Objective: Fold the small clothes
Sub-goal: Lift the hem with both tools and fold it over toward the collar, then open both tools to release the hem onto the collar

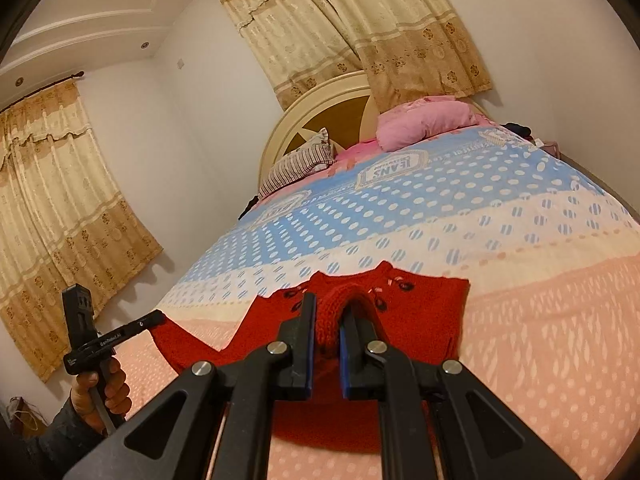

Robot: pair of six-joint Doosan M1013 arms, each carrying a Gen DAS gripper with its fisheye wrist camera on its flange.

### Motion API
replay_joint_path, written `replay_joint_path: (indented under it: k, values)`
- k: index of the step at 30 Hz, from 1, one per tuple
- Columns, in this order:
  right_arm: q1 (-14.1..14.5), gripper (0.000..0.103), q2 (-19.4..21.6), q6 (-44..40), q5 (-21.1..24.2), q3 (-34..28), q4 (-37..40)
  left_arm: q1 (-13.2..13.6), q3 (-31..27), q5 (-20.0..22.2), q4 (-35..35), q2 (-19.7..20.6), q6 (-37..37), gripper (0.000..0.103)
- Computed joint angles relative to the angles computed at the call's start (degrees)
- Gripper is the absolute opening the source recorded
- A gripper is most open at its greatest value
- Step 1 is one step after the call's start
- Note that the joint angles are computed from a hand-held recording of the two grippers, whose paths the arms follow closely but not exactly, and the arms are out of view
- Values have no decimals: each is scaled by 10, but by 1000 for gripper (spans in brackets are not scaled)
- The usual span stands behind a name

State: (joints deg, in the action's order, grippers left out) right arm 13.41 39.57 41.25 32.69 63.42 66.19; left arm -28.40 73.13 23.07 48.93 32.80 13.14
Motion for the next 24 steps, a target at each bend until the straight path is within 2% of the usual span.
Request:
replay_joint_path:
  k: [5, 7, 12, 18, 22, 24]
  values:
    - [1, 9, 29, 57, 4, -51, -48, 15, -34, 0, -37, 20, 28, 5]
    - [0, 9, 42, 85, 8, -71, -68, 19, -53, 11, -45, 32, 44, 5]
    - [0, 9, 83, 181, 28, -133, -140, 30, -118, 56, -128, 78, 145, 5]
    - [3, 9, 152, 320, 86, -241, -259, 40, -181, 117, -193, 129, 215, 5]
    - [6, 9, 189, 374, 128, -303, -312, 40, -208, 148, -193, 149, 235, 5]
    - [7, 9, 217, 397, 156, -354, -339, 39, -231, 176, -176, 164, 232, 10]
